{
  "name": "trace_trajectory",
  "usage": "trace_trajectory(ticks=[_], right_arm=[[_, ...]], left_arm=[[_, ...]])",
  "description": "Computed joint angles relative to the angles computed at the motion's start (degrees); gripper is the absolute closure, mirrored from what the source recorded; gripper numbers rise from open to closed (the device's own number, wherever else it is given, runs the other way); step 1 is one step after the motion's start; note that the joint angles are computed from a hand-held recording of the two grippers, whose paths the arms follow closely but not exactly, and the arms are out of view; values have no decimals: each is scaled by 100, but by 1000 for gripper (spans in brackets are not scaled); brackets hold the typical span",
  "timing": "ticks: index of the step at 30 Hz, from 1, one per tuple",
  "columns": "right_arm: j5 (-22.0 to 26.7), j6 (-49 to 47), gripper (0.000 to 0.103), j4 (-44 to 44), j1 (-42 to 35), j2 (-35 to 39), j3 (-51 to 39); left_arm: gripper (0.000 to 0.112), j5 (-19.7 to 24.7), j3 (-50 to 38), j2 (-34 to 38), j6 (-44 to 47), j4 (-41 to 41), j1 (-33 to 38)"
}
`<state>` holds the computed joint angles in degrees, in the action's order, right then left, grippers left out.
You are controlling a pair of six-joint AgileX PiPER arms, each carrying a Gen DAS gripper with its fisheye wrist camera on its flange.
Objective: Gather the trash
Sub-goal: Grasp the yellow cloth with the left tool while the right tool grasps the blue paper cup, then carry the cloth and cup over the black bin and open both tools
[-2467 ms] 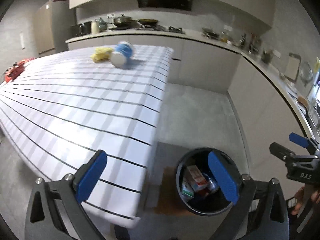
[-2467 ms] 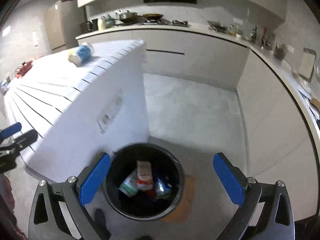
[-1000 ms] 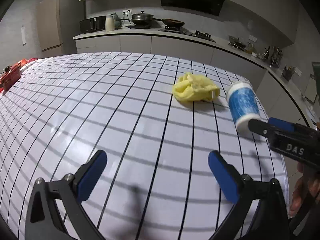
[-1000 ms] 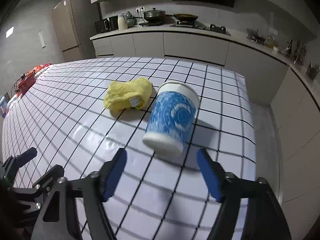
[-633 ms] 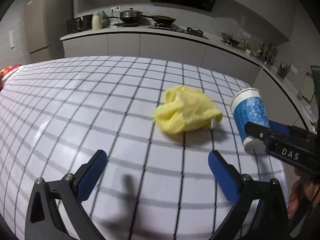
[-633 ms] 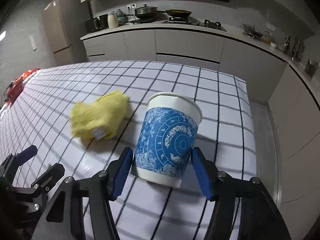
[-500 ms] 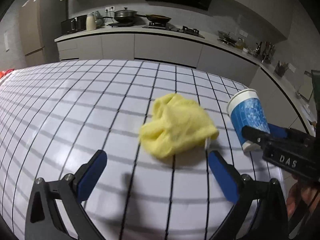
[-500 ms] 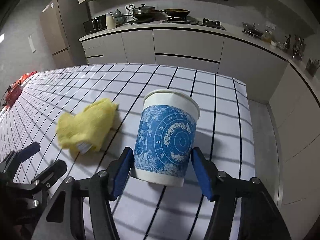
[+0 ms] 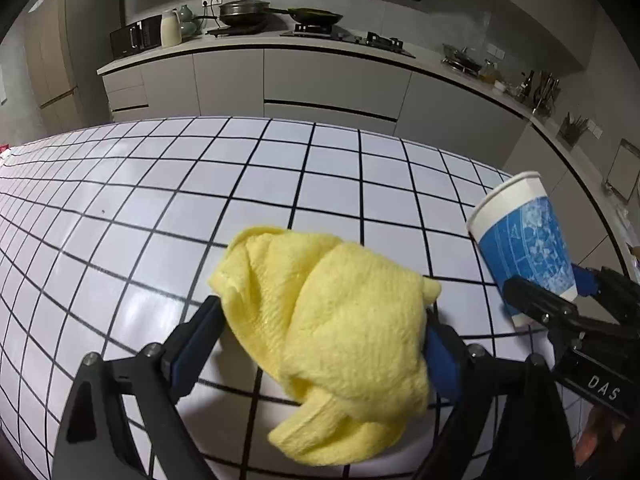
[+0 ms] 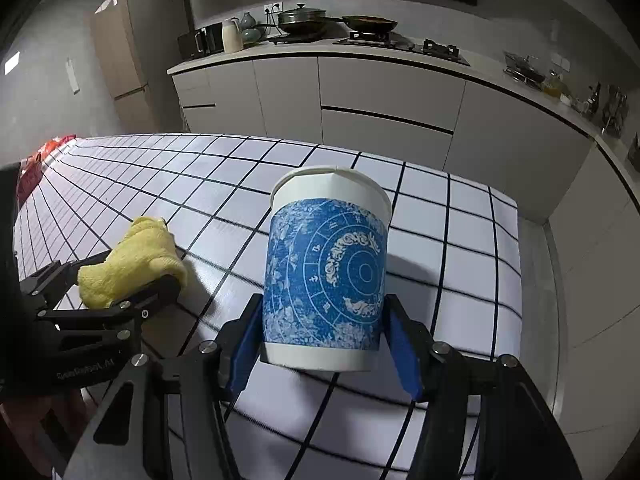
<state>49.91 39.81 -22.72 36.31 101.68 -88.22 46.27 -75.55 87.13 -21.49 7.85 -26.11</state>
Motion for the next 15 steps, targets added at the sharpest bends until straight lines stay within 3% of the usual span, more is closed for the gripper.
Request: trace_trajectory(ticks=[1,2,3,9,15], right_arm=[[33,-77,42,50,-37,48,-78],[41,-123,42,98,-59,69,-111],[43,-180,44,136,-82,81,-142],[-87,293,46,-204,234,-617,507],[263,1064,46,-833,1046,-1641,1291]], left_arm=[[26,4,7,-9,10,44,-25],[45,-67,69,-75,80,4,-32],[70,-67,79,-123,204,-96,-16],[71,-144,536,-911,88,-181,-83],[71,169,1038,-2004,-721,421,-822]])
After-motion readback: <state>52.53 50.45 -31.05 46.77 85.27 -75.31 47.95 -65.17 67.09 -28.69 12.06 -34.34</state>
